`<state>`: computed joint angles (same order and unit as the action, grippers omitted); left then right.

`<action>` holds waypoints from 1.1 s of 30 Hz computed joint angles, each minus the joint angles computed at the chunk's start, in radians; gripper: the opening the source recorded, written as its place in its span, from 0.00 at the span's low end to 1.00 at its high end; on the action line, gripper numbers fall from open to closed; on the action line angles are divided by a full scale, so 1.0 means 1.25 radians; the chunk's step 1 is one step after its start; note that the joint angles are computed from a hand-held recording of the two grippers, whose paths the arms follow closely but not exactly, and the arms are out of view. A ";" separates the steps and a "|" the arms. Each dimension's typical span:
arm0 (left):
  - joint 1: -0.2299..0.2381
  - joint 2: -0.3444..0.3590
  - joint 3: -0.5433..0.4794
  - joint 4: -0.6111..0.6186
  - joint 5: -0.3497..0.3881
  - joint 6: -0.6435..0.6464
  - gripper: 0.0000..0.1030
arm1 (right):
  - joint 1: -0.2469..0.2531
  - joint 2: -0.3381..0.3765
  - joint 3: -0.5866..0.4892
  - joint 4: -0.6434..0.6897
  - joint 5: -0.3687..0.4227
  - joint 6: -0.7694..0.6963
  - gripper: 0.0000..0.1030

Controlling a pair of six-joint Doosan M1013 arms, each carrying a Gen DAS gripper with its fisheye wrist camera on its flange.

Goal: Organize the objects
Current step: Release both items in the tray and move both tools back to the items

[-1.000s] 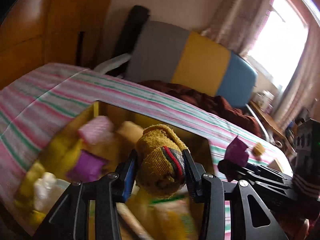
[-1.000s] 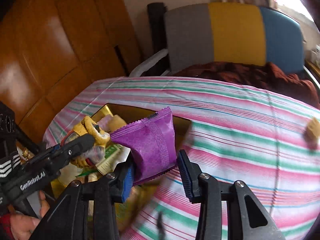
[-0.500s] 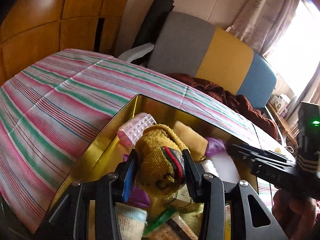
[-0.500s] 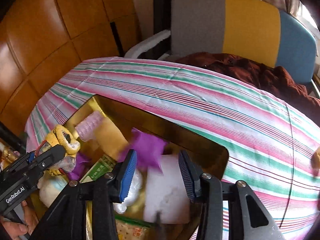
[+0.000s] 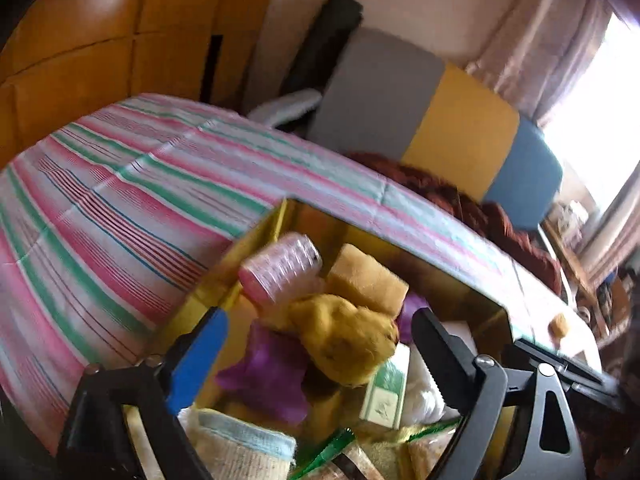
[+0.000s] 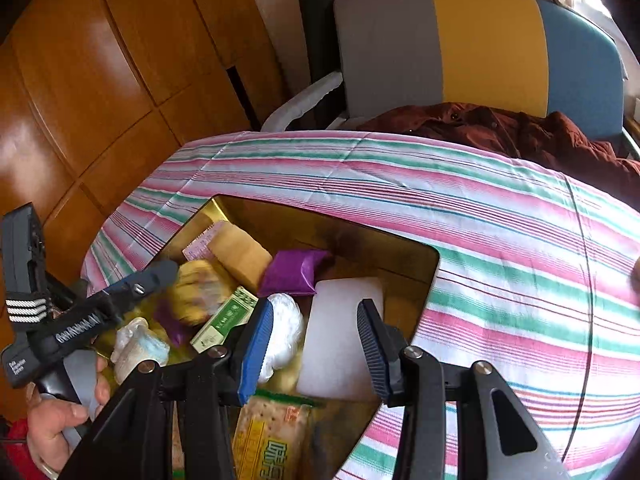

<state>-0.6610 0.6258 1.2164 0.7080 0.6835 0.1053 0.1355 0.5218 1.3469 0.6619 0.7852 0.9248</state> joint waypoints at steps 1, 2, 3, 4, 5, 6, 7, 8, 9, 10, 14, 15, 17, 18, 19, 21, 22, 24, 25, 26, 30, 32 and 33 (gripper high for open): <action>-0.003 -0.003 0.002 0.025 0.010 -0.026 0.95 | -0.002 -0.002 0.003 0.005 -0.002 -0.002 0.43; -0.006 -0.008 0.007 0.060 0.025 -0.063 0.96 | -0.003 -0.004 0.005 0.008 -0.002 -0.004 0.43; -0.008 -0.011 0.011 0.080 0.031 -0.086 0.97 | -0.005 -0.005 0.007 0.011 -0.001 -0.006 0.43; -0.009 -0.016 0.016 0.095 0.037 -0.105 0.98 | -0.007 -0.007 0.009 0.015 -0.001 -0.009 0.43; -0.011 -0.020 0.020 0.110 0.048 -0.131 0.98 | -0.008 -0.008 0.011 0.017 -0.001 -0.009 0.43; -0.012 -0.023 0.022 0.120 0.056 -0.148 1.00 | -0.009 -0.010 0.014 0.017 -0.003 -0.007 0.43; -0.015 -0.025 0.023 0.130 0.065 -0.167 1.00 | -0.010 -0.012 0.017 0.019 -0.003 -0.005 0.43; -0.017 -0.027 0.025 0.138 0.073 -0.185 1.00 | -0.012 -0.014 0.021 0.024 -0.001 -0.006 0.43; -0.019 -0.028 0.024 0.139 0.081 -0.195 1.00 | -0.014 -0.015 0.022 0.028 0.002 -0.006 0.43; -0.020 -0.028 0.022 0.133 0.085 -0.194 1.00 | -0.015 -0.016 0.025 0.030 0.003 -0.007 0.43; -0.023 -0.024 0.009 0.077 0.078 -0.165 1.00 | -0.023 -0.028 0.039 0.032 -0.006 -0.014 0.43; -0.024 -0.022 0.006 0.063 0.066 -0.158 1.00 | -0.026 -0.031 0.042 0.033 -0.008 -0.015 0.43; -0.028 -0.017 -0.006 0.037 0.055 -0.132 1.00 | -0.035 -0.038 0.049 0.032 -0.012 -0.013 0.43; -0.032 -0.011 -0.017 0.021 0.054 -0.109 1.00 | -0.039 -0.039 0.051 0.030 -0.012 -0.012 0.43; -0.035 -0.007 -0.026 0.011 0.050 -0.090 1.00 | -0.045 -0.041 0.054 0.027 -0.013 -0.010 0.43; -0.044 0.007 -0.053 -0.011 0.047 -0.029 1.00 | -0.056 -0.044 0.059 0.011 -0.018 0.004 0.44; -0.051 0.016 -0.069 -0.021 0.049 0.005 1.00 | -0.063 -0.044 0.061 0.003 -0.019 0.013 0.44; -0.060 0.031 -0.100 -0.042 0.049 0.065 1.00 | -0.079 -0.044 0.065 -0.013 -0.019 0.028 0.44; -0.064 0.039 -0.114 -0.053 0.047 0.095 1.00 | -0.086 -0.044 0.066 -0.025 -0.020 0.038 0.45; -0.069 0.051 -0.138 -0.082 0.045 0.149 1.00 | -0.094 -0.044 0.067 -0.040 -0.022 0.047 0.46; -0.080 0.092 -0.215 -0.184 0.045 0.302 1.00 | -0.124 -0.037 0.055 -0.169 -0.024 0.152 0.52; -0.087 0.112 -0.249 -0.241 0.038 0.376 1.00 | -0.143 -0.034 0.049 -0.211 -0.024 0.194 0.61; -0.090 0.122 -0.266 -0.266 0.041 0.407 1.00 | -0.156 -0.033 0.046 -0.223 -0.025 0.205 0.63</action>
<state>-0.7731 0.7778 0.8836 0.3754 0.7351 0.6142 -0.0592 0.4805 1.4044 0.3832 0.7539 1.1810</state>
